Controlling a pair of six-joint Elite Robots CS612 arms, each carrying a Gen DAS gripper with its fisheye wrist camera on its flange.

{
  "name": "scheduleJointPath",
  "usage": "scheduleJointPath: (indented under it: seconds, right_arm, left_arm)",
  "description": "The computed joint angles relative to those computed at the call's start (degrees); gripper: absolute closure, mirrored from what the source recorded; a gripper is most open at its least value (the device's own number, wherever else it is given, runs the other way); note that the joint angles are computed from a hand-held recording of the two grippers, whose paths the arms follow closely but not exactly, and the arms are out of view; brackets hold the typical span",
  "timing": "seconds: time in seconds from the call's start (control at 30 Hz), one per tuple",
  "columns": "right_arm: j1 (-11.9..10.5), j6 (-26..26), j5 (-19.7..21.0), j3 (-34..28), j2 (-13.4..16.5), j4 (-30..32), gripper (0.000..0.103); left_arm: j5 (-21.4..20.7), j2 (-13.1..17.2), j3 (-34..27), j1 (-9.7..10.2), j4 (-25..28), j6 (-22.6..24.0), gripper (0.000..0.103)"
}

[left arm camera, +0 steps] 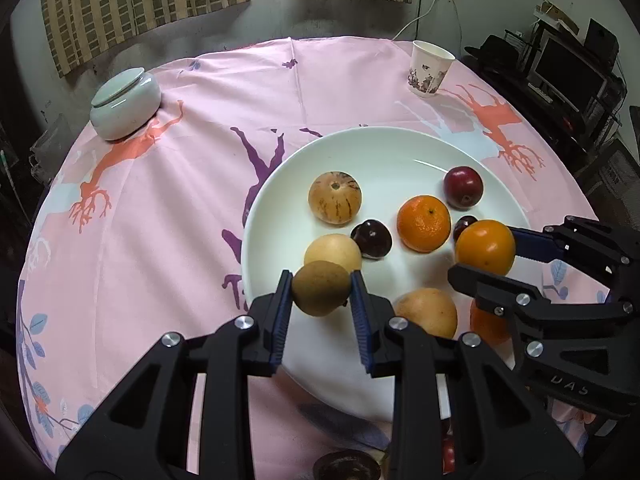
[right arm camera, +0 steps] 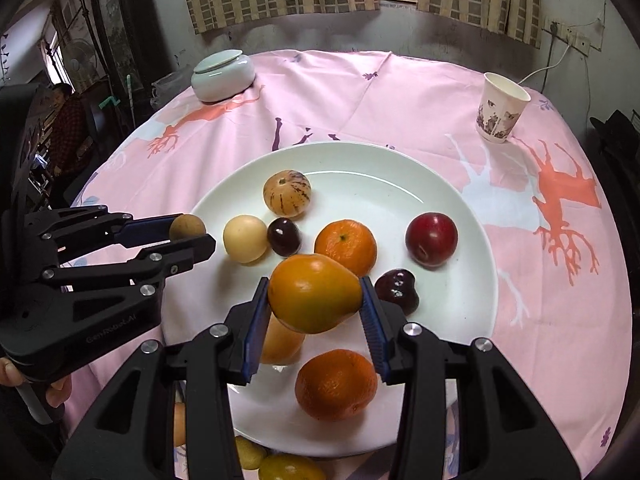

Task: Organize fruits
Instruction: 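Place the yellow-orange fruit on the plate with the right tool while the left tool places its fruit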

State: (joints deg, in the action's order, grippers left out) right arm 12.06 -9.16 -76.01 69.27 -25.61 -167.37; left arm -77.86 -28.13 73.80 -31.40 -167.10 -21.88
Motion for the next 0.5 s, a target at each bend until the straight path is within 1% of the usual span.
scheduleJointPath:
  seconds: [0.07,0.13,0.17,0.2,0.23,0.27,0.3,0.37,0.4,0.43,0.5]
  right_arm:
    - [0.09,-0.11,-0.44,-0.66,0.33,0.46,0.059]
    - [0.35,0.03,-1.76,-0.94,0.53,-0.01,0.058]
    - [0.58,0.19,-3.50,-1.05,0.59,-0.50,0.049]
    - [0.85,0.12,-5.59,-0.70,0.50,-2.13,0.041]
    - [0.93,0.01,-6.45,-0.07,0.31,-4.24,0.035]
    - [0.99,-0.25,-7.18,0.99,-0.14,-6.90,0.035]
    - [1.00,-0.58,-7.63,1.60,-0.48,-8.31,0.035]
    - [0.82,-0.67,-7.17,3.61,-1.74,-10.20,0.035]
    - [0.54,-0.49,-5.92,5.20,-2.70,-11.22,0.035]
    - [0.26,-0.39,-4.73,6.99,-3.73,-12.29,0.035]
    - [-0.15,-0.20,-3.18,10.58,-5.63,-14.20,0.026]
  left_arm:
    - [-0.58,0.38,-0.85,0.22,0.83,-0.23,0.074]
    - [-0.71,0.50,-1.35,0.34,1.71,-0.57,0.073]
    - [-0.88,0.40,-1.32,0.38,1.78,-0.77,0.065]
    - [-1.01,0.18,-1.06,0.41,1.46,-0.93,0.052]
    - [-0.74,-0.24,-0.34,0.37,0.35,-1.07,0.047]
    - [-0.44,-0.74,0.56,0.31,-1.17,-1.09,0.040]
    - [-0.34,-1.36,1.62,0.24,-2.88,-1.08,0.036]
    - [-0.46,-2.82,4.12,0.06,-6.34,-1.28,0.033]
    - [-0.60,-3.65,5.72,-0.08,-8.46,-1.36,0.028]
    - [-0.45,-4.44,7.38,-0.31,-10.68,-1.39,0.026]
    - [0.68,-5.91,10.78,-1.09,-14.79,-1.10,0.020]
